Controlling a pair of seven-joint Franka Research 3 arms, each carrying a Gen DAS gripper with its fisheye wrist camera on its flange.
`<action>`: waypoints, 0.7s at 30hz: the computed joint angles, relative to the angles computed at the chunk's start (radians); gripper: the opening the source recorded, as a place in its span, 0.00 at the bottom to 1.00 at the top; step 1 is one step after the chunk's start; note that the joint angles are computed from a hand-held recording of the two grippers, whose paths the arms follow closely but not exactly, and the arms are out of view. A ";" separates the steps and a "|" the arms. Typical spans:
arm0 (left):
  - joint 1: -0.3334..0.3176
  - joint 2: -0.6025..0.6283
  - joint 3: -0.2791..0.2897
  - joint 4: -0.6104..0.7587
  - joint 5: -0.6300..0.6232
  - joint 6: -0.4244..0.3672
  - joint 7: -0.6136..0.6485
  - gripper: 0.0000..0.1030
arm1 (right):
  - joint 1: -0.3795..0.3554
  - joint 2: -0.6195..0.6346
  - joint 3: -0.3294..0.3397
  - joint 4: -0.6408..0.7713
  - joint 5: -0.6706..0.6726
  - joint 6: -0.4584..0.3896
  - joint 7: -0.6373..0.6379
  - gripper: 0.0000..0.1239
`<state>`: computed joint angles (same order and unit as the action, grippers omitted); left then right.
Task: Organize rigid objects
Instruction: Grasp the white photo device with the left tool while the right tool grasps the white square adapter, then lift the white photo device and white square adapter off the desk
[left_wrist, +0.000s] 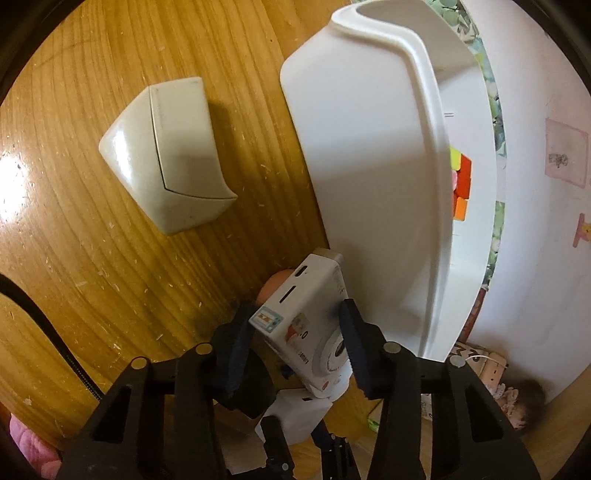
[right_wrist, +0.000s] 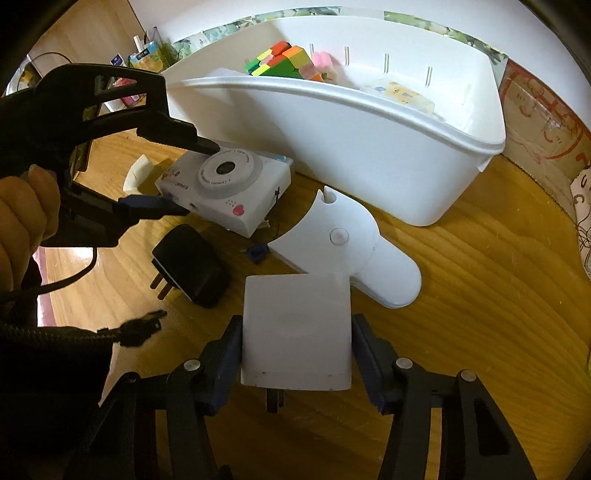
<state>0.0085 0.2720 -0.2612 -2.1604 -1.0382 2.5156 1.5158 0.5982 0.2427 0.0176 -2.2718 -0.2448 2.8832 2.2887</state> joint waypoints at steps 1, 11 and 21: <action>0.005 -0.006 -0.004 -0.006 -0.023 0.008 0.019 0.42 | 0.000 0.001 0.001 0.000 0.000 -0.001 -0.003 0.46; 0.000 -0.083 0.024 -0.062 -0.128 -0.003 0.142 0.21 | -0.010 0.001 0.023 0.008 0.042 -0.030 -0.041 0.46; -0.034 -0.187 0.064 -0.151 -0.182 -0.015 0.200 0.21 | -0.005 -0.027 0.012 -0.028 0.068 -0.008 0.013 0.46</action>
<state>-0.0255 0.0848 -0.1975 -2.3111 -1.2207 2.5011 1.7160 0.5934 0.2162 0.0301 -2.2997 -0.1770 2.8749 2.3021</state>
